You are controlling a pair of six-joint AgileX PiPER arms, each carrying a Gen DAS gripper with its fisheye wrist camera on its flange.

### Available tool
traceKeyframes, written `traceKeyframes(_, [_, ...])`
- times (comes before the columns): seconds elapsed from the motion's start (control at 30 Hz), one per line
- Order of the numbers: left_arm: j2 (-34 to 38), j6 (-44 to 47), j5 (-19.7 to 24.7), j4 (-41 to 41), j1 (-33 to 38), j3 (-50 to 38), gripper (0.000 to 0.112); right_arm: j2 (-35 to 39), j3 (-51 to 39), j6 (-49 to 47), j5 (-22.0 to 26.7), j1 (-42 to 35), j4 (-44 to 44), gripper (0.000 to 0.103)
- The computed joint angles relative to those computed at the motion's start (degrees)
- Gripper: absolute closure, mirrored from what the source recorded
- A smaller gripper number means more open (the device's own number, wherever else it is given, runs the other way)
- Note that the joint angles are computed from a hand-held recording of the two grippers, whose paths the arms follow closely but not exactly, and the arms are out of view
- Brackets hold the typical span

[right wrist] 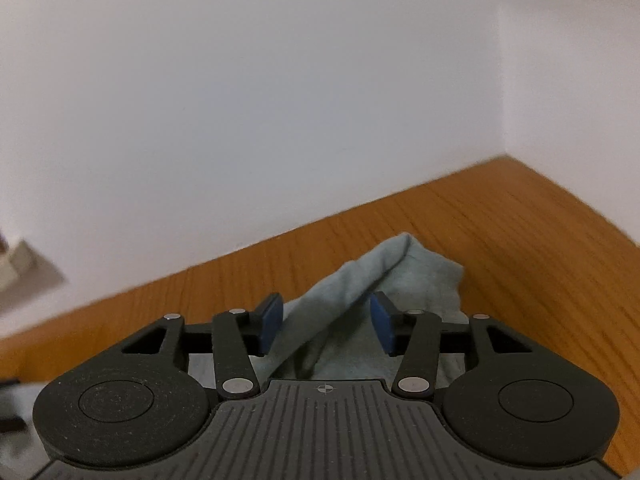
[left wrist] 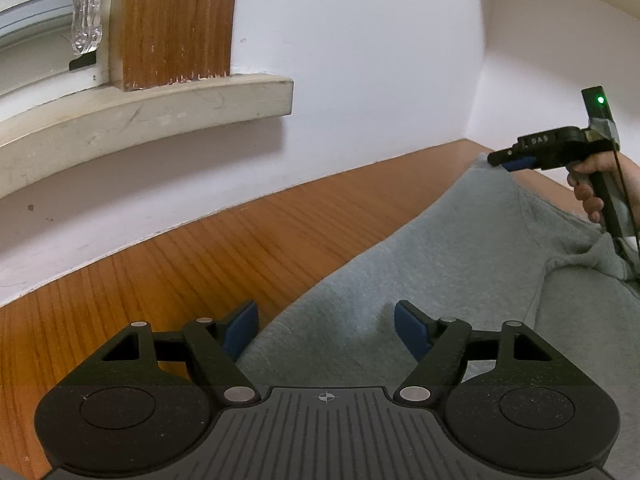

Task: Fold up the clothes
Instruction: 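Grasp the sweatshirt fabric with the right gripper and lift it up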

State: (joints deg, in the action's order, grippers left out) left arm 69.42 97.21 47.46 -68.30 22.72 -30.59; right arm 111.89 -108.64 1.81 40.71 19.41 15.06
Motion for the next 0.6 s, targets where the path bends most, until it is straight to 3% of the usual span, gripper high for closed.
traceKeyframes(0.2, [0.2, 0.4, 0.6, -0.1, 0.7, -0.1, 0.034, 7.4, -10.6, -3.6, 7.6, -2.3, 11.0, 0.057])
traceKeyframes(0.23, [0.2, 0.5, 0.6, -0.2, 0.7, 0.0, 0.033, 9.1, -13.0, -3.8, 8.1, -2.1, 12.1, 0.072])
traceKeyframes(0.27, [0.2, 0.6, 0.6, -0.3, 0.7, 0.0, 0.033, 10.7, -15.4, -3.9, 8.6, -1.9, 13.1, 0.093])
traceKeyframes(0.3, [0.2, 0.7, 0.7, -0.3, 0.8, 0.1, 0.033, 11.0, -15.5, -5.2, 7.0, -1.7, 14.9, 0.098])
traceKeyframes(0.4, [0.2, 0.8, 0.6, -0.4, 0.7, 0.1, 0.033, 11.2, -14.8, -9.3, 2.0, -0.8, 17.9, 0.099])
traceKeyframes(0.5, [0.3, 0.8, 0.6, -0.4, 0.6, 0.0, 0.032, 11.1, -15.0, -7.2, 2.7, 0.1, 12.6, 0.095])
traceKeyframes(0.6, [0.4, 0.8, 0.6, -0.4, 0.7, 0.0, 0.032, 9.1, -12.1, -6.8, 2.8, 0.5, 8.7, 0.067])
